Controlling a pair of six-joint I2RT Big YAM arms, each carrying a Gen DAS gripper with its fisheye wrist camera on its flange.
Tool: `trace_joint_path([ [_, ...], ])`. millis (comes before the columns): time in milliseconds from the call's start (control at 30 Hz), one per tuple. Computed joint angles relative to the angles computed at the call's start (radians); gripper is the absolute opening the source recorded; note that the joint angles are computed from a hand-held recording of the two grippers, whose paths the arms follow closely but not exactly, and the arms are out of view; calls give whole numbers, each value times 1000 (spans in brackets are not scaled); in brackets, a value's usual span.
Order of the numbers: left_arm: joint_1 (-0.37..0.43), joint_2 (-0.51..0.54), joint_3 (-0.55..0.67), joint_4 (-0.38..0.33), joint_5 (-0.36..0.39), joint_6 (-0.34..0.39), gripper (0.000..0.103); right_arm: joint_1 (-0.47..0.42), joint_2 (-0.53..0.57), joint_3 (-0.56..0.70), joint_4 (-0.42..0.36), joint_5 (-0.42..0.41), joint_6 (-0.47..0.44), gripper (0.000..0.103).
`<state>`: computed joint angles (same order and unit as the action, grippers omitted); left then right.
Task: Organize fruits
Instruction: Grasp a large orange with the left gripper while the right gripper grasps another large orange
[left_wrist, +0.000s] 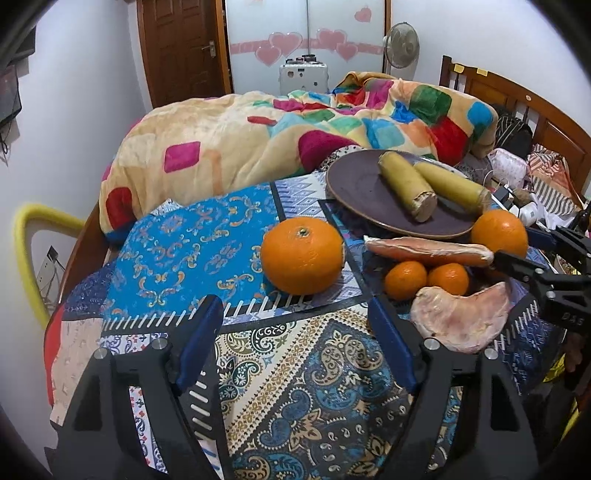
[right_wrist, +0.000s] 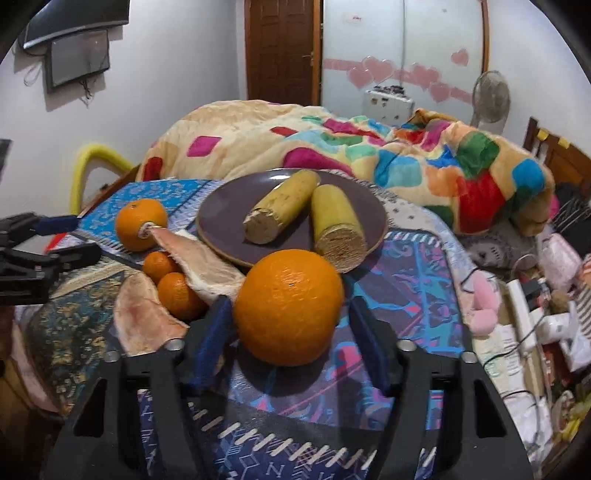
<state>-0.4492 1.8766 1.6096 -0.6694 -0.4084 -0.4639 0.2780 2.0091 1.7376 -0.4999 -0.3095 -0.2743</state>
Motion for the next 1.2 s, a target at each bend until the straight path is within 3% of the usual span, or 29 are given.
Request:
trace_joint_path([
  [167,17,31,30,-15,22,-4,81,0,-20,-37,28,1,-30,56],
  [433,42,87,111,-54,61,-11,81,-28,-21,-18,-4,-60,-12,55],
  [800,56,179,234,-118,52,1,81,-57,-5,10,-2,-71,-17,51],
  [933,56,181,234,-102,63,11,69,-59,-13,-8,12,-72,-47,52],
  [1100,40,189,251,-124,22,36,65,-63,-3,11,-17,-77,-48,60],
  [1200,42,177,234,-114,37,18,65,-64,9,21,-44,-85,-59,69],
])
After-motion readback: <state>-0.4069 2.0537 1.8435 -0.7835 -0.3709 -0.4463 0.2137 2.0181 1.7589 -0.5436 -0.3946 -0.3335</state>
